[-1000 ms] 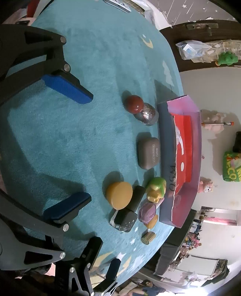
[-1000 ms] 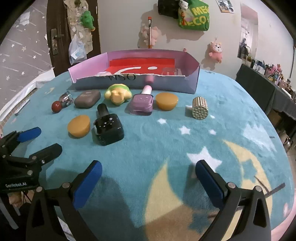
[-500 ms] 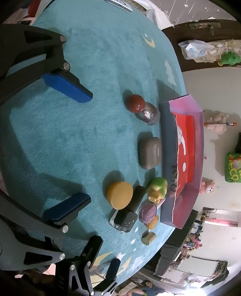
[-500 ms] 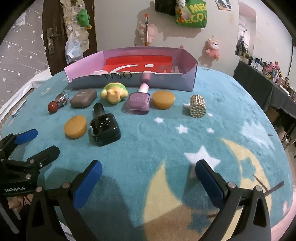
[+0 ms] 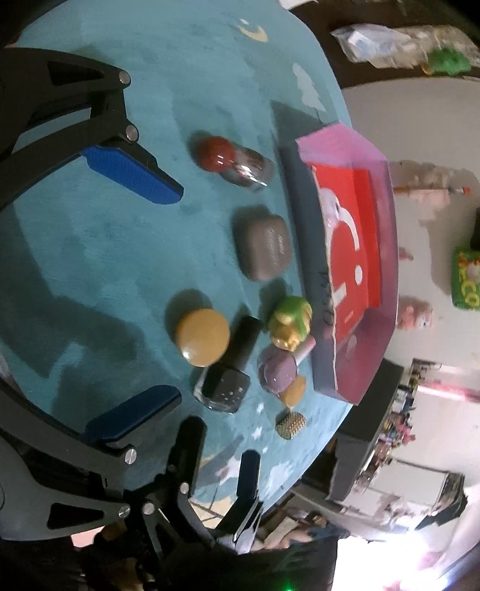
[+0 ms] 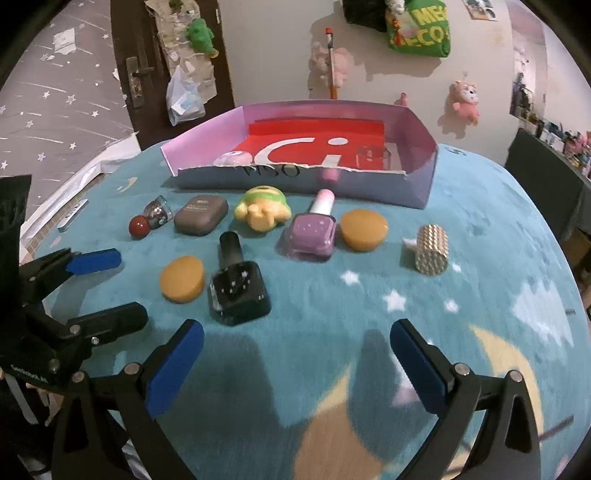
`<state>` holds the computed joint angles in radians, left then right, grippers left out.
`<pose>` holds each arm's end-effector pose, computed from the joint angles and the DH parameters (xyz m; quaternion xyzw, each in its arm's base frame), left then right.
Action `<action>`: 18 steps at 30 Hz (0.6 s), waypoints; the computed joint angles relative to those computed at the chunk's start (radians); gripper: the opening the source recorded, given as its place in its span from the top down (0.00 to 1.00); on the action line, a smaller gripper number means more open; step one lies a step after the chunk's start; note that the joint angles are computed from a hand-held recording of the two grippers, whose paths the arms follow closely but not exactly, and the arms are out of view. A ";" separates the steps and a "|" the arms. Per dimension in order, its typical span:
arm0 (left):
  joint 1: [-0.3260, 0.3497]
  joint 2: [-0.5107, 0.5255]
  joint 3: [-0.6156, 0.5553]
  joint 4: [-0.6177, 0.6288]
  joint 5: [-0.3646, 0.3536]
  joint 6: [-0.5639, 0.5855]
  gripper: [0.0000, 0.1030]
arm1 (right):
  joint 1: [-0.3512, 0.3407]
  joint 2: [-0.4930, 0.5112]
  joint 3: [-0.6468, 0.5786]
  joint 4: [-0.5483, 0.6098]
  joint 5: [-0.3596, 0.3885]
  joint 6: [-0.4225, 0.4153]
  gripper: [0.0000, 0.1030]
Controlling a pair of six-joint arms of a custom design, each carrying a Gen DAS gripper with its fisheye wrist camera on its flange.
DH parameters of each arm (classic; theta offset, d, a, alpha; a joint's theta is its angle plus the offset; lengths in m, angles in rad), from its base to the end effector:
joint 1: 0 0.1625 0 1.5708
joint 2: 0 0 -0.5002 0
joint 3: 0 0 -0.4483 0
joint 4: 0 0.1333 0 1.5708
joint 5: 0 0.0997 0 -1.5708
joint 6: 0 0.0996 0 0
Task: Organize rigid objects
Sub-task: 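Grasp the yellow round puff with the left tool while the right tool grasps the black star-printed polish bottle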
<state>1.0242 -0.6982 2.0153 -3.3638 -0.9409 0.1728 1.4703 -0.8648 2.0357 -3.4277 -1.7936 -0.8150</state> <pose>-0.1589 -0.6304 0.0242 0.2569 0.8906 -0.2762 0.2542 0.0467 -0.6457 0.1182 0.2923 -0.8899 0.2536 0.2416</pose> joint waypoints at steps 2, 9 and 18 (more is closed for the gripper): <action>0.001 0.004 -0.015 0.016 -0.005 0.024 0.14 | 0.004 0.000 -0.013 0.032 0.005 -0.016 0.00; 0.022 0.007 -0.065 0.109 -0.061 0.051 0.34 | 0.024 0.018 -0.053 0.097 -0.015 -0.076 0.14; 0.038 0.012 -0.099 0.196 -0.136 0.079 0.60 | 0.033 0.039 -0.081 0.154 -0.033 -0.123 0.33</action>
